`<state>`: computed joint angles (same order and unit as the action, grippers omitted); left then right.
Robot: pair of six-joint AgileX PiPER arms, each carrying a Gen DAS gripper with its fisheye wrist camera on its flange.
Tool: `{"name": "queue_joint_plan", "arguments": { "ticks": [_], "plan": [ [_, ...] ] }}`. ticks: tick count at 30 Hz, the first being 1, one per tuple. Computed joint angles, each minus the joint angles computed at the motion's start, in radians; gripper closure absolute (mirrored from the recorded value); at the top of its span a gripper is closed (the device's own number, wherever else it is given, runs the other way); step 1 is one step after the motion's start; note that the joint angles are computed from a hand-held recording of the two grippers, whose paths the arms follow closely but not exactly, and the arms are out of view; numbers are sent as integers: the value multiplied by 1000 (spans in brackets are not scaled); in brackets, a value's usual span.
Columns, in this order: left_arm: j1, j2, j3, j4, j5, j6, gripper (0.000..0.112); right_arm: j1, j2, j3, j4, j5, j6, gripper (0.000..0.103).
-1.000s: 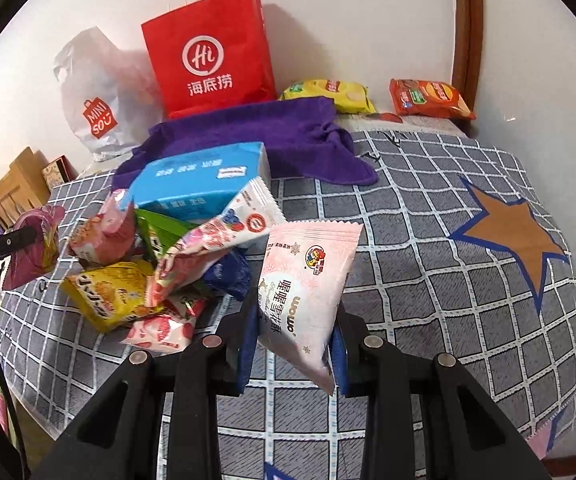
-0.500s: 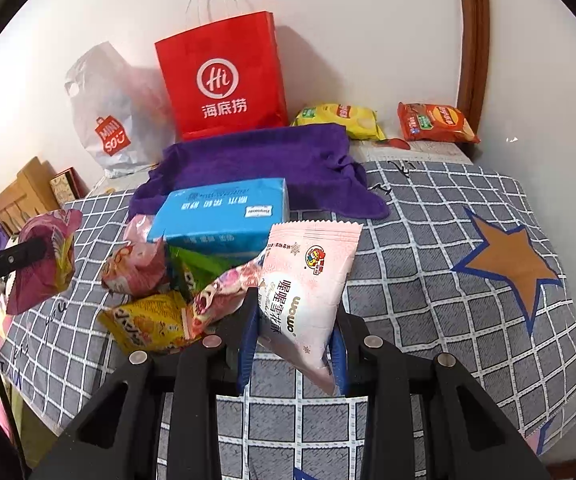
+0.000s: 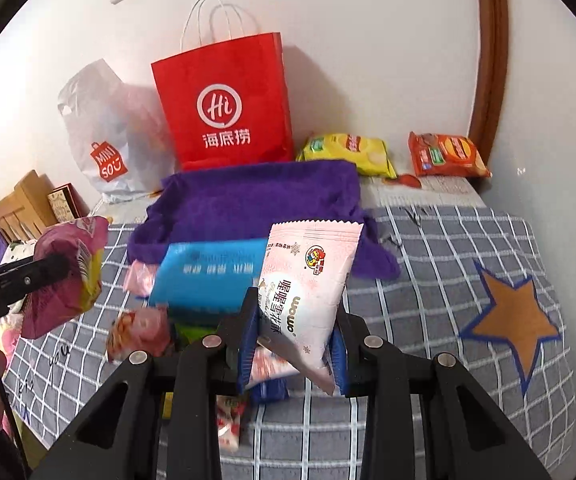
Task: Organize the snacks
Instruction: 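Carry the pink-white packet with the right tool while the left carries the magenta bag to the purple towel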
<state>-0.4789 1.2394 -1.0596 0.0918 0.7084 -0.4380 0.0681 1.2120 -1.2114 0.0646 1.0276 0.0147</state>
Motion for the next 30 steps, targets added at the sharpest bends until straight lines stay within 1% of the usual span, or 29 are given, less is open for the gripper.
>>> {"name": "queue_joint_plan", "arguments": {
  "ticks": [7,16,22,30],
  "plan": [
    [56,110,-128,-63,17,87,61,21,147,-154,-10,9,-11,71],
    [122,256,-288,-109,36,186,61,8,327,-317,6,-24,-39,71],
    [172,361,-401,-136,48,237,61,-11,481,-477,30,5,-72,71],
    [219,512,-580,-159,87,281,61,-6,681,-693,39,47,-98,71]
  ]
}}
